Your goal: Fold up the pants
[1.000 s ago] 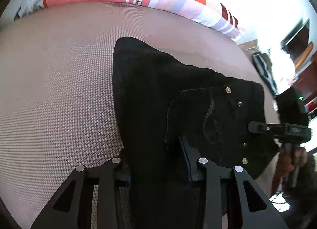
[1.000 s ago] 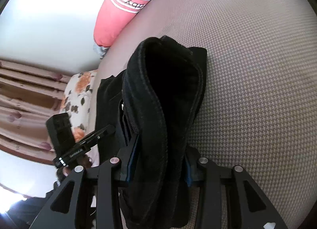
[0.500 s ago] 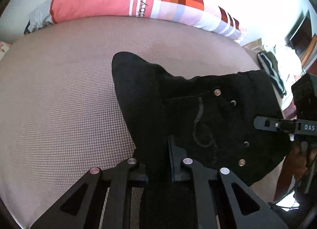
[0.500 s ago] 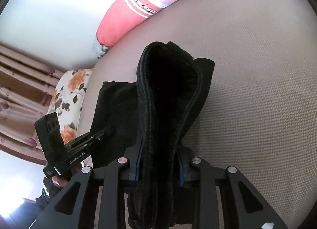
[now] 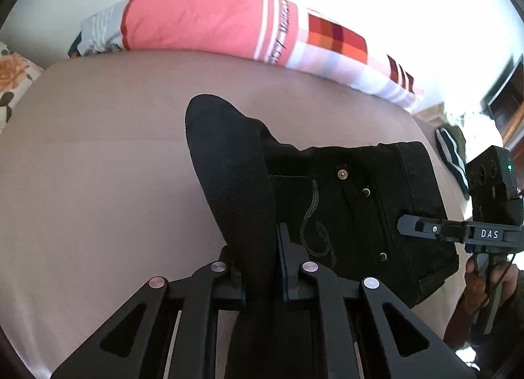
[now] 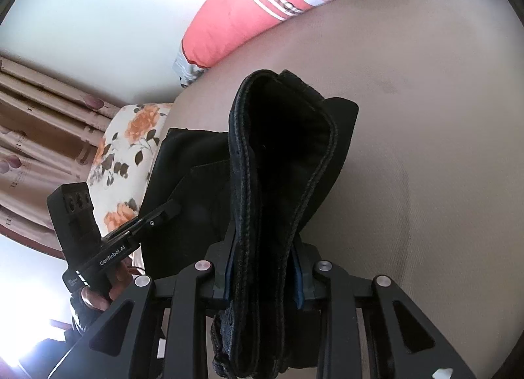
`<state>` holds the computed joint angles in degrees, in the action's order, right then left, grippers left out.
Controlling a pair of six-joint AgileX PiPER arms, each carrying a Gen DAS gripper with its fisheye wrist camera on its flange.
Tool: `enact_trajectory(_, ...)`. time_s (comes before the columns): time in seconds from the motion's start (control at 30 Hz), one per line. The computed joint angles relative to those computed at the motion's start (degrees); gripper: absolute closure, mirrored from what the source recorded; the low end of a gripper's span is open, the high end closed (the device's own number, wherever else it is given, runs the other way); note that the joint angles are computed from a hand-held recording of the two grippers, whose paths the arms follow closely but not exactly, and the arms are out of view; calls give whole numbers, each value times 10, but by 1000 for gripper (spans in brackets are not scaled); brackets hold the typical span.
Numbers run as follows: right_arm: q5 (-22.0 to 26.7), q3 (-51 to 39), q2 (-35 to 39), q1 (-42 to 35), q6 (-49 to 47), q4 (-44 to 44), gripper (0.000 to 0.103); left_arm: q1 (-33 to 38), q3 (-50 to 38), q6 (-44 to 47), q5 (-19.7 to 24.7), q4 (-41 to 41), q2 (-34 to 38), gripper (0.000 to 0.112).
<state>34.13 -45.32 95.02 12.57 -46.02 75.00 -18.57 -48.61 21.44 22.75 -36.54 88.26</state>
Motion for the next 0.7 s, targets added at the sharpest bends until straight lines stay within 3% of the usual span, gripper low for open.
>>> enact_trajectory(0.23, 19, -119, 83, -16, 39, -42, 77, 29, -107, 5, 17, 24, 74, 98)
enact_trajectory(0.43, 40, -226, 153, -33, 92, -98, 77, 56, -202, 47, 24, -11, 159, 98)
enact_trajectory(0.7, 64, -356, 229, -51, 159, -165, 78, 71, -321, 22, 55, 4, 249, 98)
